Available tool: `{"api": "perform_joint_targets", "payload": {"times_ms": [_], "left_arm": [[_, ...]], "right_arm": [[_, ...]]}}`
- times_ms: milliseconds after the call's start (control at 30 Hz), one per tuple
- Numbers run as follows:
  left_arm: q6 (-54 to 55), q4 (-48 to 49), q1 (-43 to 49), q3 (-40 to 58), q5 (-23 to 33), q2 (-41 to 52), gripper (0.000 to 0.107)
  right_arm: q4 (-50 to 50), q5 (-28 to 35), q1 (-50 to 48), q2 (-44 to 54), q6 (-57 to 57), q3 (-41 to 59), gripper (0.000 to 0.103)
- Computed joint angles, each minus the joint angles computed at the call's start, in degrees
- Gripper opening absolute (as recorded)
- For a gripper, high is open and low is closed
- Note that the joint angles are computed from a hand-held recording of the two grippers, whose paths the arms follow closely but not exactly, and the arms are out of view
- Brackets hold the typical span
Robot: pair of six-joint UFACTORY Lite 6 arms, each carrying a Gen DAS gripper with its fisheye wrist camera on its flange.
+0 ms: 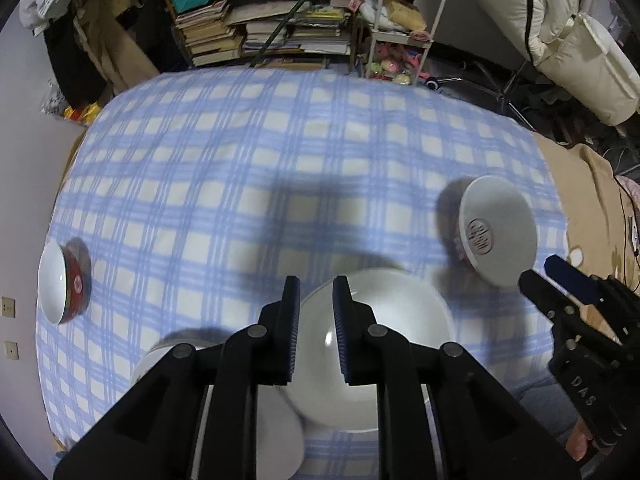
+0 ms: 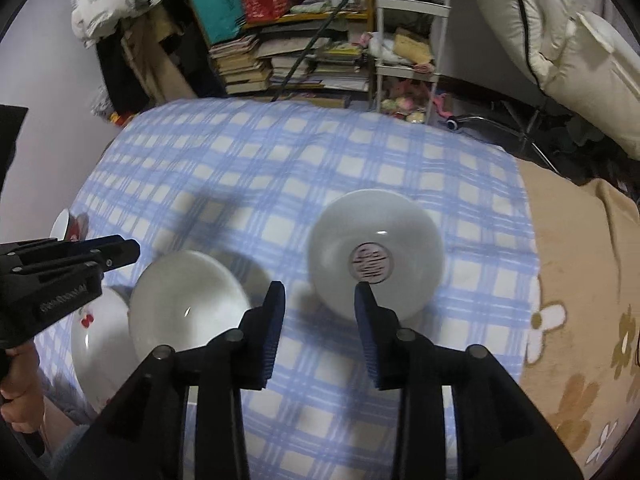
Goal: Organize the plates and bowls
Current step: 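Lower the large bowl beside the plate stack and open both grippers, then close both grippers on the rim of the red-stamped white bowl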
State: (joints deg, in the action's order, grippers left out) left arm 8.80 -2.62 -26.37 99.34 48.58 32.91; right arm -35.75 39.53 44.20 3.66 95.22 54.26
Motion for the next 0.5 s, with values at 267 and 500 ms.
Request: {"api": "perform_joint_targets", "payload": {"times_ms": [267, 500], "left_arm": [[-6.2, 4.7, -6.5, 5.2, -1.7, 4.8, 0.068], [-7.4, 4.2, -9.5, 16.3, 2.0, 15.2, 0.068]], "right_arm": [[0.6, -4.3, -7.3, -6.0, 0.9, -10.1, 0.085], [3.3, -13.3, -16.7, -9.6, -3.4, -18.5, 0.087]]}}
